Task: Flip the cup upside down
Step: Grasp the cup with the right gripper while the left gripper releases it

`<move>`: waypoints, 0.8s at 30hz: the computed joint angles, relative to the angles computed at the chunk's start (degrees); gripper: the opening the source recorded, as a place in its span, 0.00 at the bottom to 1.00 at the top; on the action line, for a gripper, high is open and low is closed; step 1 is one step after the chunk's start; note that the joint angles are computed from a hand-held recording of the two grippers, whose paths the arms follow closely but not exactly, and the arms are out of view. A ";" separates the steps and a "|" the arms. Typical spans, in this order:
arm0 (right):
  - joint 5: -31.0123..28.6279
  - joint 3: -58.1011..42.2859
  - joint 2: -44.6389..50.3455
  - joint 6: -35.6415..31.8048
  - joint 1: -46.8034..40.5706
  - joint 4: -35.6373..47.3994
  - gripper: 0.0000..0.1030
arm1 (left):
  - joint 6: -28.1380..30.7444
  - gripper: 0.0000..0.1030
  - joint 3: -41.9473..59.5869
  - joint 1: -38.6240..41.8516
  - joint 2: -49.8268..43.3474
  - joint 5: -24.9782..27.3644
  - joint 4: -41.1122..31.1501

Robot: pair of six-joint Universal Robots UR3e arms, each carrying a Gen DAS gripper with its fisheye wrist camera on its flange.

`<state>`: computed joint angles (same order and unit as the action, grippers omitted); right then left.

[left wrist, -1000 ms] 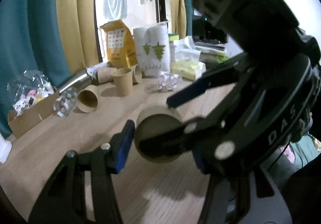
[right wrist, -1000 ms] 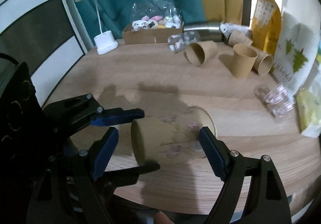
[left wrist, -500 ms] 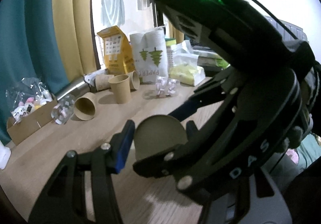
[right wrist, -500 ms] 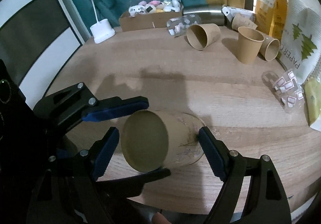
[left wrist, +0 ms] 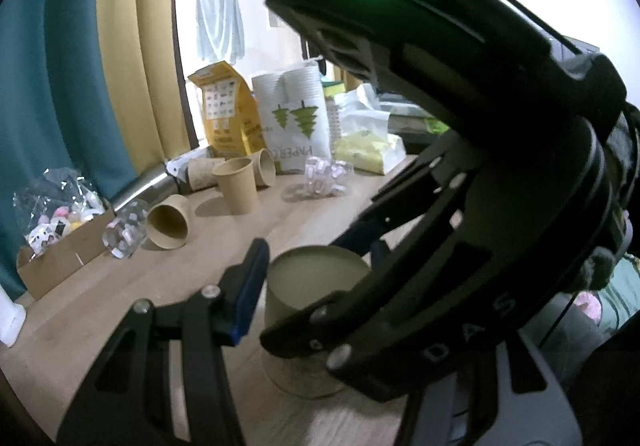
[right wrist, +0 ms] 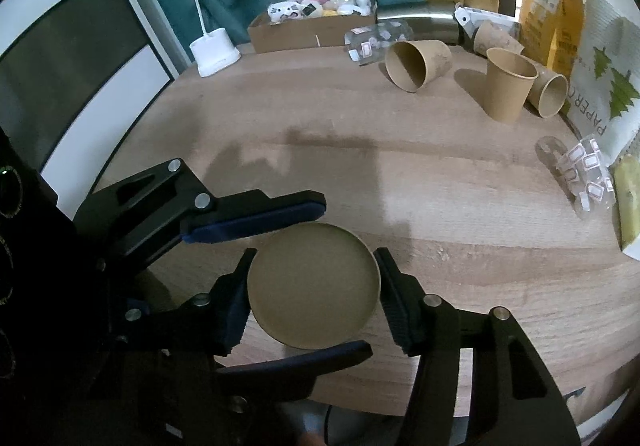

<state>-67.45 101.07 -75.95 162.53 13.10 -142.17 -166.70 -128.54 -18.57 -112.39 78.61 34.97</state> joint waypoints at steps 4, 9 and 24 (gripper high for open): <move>0.02 0.18 0.03 1.22 -0.16 -0.39 0.57 | 0.18 0.53 0.35 -1.38 -0.86 2.21 1.12; -0.14 1.69 -0.45 3.98 -1.39 -2.90 0.57 | -2.20 0.54 -0.48 -0.71 -0.25 1.21 2.04; 2.18 17.19 -6.67 16.16 -6.69 -22.18 0.57 | -23.85 0.61 -11.15 4.29 -2.23 10.71 18.21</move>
<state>-65.27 118.26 -82.63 178.68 6.41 -164.35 -190.55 -139.68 -14.28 -114.62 89.32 53.19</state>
